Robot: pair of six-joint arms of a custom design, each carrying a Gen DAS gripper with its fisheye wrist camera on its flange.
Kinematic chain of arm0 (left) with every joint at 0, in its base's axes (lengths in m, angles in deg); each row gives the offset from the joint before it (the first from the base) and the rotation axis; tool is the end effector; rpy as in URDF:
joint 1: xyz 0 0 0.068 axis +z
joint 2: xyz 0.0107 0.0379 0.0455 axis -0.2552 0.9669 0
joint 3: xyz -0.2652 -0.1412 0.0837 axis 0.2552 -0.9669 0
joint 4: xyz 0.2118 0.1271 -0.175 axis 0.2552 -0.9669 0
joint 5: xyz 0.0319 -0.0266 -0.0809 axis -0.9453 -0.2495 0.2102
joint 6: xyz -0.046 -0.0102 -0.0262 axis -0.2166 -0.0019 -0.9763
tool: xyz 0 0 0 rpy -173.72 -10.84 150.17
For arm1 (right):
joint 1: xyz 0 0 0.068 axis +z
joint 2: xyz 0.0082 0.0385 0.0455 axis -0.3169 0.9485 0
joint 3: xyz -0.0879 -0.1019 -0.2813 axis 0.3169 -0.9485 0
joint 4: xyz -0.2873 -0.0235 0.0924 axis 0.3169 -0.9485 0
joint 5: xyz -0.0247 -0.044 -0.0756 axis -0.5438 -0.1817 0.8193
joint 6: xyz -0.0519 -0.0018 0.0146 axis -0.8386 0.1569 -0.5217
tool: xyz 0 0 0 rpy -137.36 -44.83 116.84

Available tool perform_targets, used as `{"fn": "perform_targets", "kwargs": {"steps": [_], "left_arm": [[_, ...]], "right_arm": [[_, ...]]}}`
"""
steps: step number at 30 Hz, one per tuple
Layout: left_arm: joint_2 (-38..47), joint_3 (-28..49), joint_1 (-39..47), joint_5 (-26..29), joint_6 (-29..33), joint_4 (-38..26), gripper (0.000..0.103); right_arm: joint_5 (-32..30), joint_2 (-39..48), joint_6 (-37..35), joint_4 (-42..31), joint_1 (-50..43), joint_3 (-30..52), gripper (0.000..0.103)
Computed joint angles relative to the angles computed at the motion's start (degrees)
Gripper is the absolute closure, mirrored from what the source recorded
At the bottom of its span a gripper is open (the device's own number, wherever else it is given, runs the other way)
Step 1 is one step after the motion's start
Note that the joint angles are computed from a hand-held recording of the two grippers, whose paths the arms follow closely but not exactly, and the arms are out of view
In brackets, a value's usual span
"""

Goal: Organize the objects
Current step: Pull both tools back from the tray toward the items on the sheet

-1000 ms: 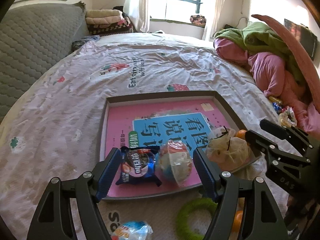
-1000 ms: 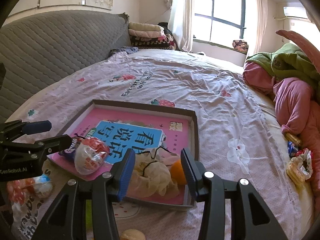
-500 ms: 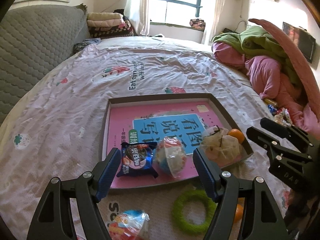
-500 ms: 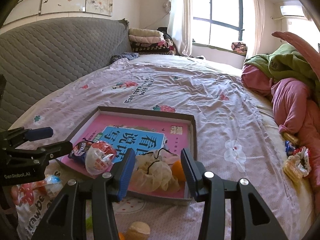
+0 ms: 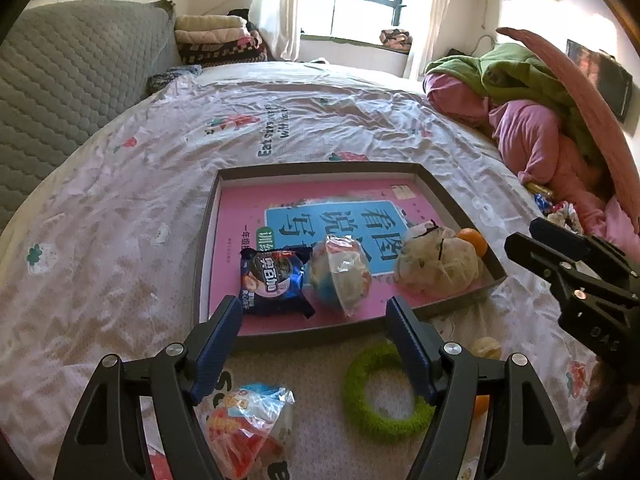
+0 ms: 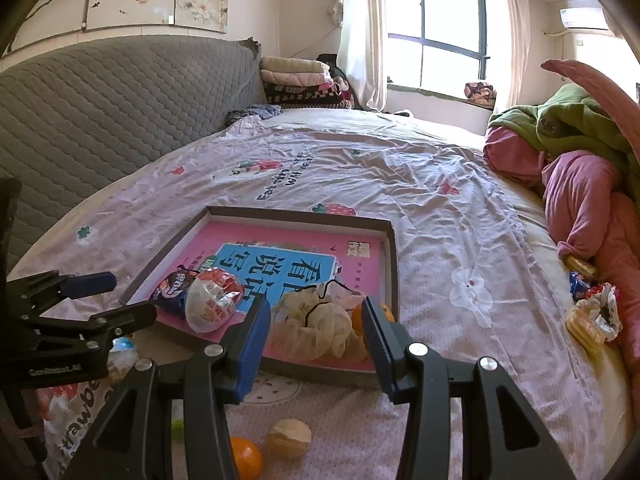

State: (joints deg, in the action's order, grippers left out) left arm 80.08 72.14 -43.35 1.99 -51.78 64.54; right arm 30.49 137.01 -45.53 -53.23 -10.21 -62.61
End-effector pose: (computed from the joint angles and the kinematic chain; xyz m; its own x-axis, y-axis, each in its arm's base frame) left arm 0.2986 -0.1618 0.1317 -0.6862 0.2134 -0.6954 0.3737 0.9236 -0.0853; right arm 0.2299 0.0296 0.1500 -0.6105 -0.0025 -0.7920 -0.0090 1.0000 0.0038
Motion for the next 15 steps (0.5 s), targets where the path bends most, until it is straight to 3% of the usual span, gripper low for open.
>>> {"fn": "perform_targets", "kwargs": {"steps": [15], "left_arm": [[-4.1, -5.0, 0.9, 0.9, -0.5, 0.8, 0.027]], "right_arm": [[3.8, -2.7, 1.9, -0.9, 5.4, -2.3, 0.056]]}}
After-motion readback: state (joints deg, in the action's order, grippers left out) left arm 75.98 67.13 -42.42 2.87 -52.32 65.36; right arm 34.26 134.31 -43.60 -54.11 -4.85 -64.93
